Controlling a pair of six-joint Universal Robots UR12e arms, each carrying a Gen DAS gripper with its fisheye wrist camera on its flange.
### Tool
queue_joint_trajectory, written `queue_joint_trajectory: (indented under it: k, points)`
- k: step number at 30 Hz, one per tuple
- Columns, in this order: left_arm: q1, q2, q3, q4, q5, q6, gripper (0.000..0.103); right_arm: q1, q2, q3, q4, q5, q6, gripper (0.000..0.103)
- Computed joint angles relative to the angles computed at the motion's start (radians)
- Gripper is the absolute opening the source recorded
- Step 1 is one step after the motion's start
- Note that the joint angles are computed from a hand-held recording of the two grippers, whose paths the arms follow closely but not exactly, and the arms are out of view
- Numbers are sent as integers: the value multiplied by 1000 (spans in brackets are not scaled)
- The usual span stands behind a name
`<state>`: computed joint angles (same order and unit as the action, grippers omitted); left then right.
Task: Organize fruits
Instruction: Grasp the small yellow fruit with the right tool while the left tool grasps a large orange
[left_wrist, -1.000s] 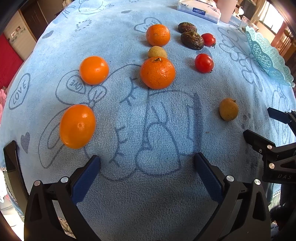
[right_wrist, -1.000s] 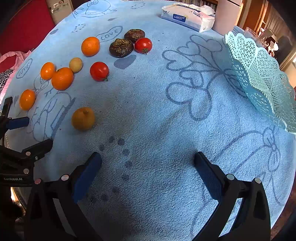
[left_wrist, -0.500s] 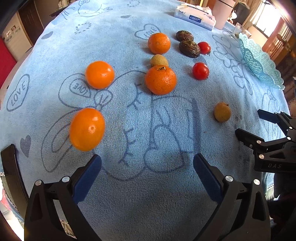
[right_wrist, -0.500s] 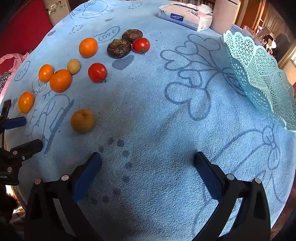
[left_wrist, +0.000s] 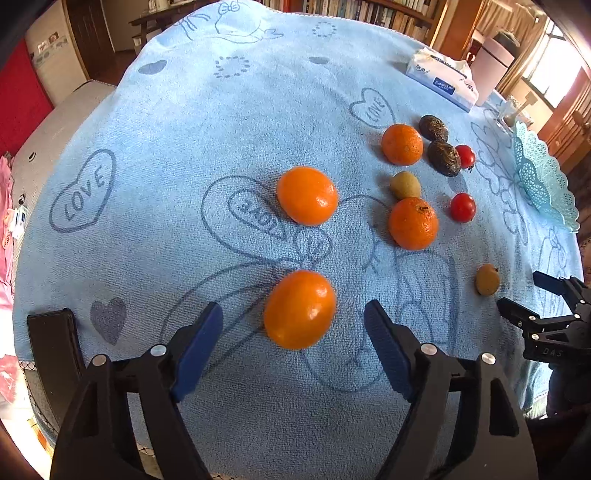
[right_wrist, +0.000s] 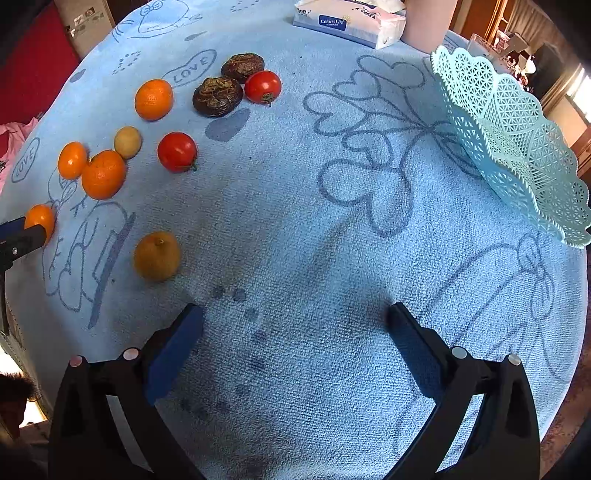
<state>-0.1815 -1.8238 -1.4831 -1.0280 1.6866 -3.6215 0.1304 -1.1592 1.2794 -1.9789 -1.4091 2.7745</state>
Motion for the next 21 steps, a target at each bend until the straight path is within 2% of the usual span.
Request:
queue_joint_trajectory:
  k: [1, 3, 9, 12, 14, 16, 17, 19, 21]
  points:
    - [6, -1, 0, -2, -18, 6, 69, 2, -1, -3, 6, 8, 7, 97]
    - [17, -3, 1, -7, -52, 21, 55, 2, 1, -19, 26, 38, 13, 91]
    - [26, 0, -4, -4, -83, 67, 41, 17, 12, -64, 43, 130, 2, 83]
    - [24, -1, 3, -12, -83, 86, 39, 30, 32, -97, 92, 158, -23, 74]
    - [22, 0, 5, -20, -77, 97, 39, 38, 50, -124, 147, 168, -42, 59]
    - [20, 1, 5, -27, -75, 102, 39, 49, 58, -135, 177, 164, -57, 51]
    - [19, 3, 3, -29, -74, 102, 39, 55, 65, -141, 186, 153, -62, 47]
    - [17, 1, 6, -35, -73, 97, 39, 65, 68, -140, 169, 125, -66, 46]
    - [15, 1, 8, -40, -69, 91, 39, 72, 67, -135, 150, 101, -83, 30]
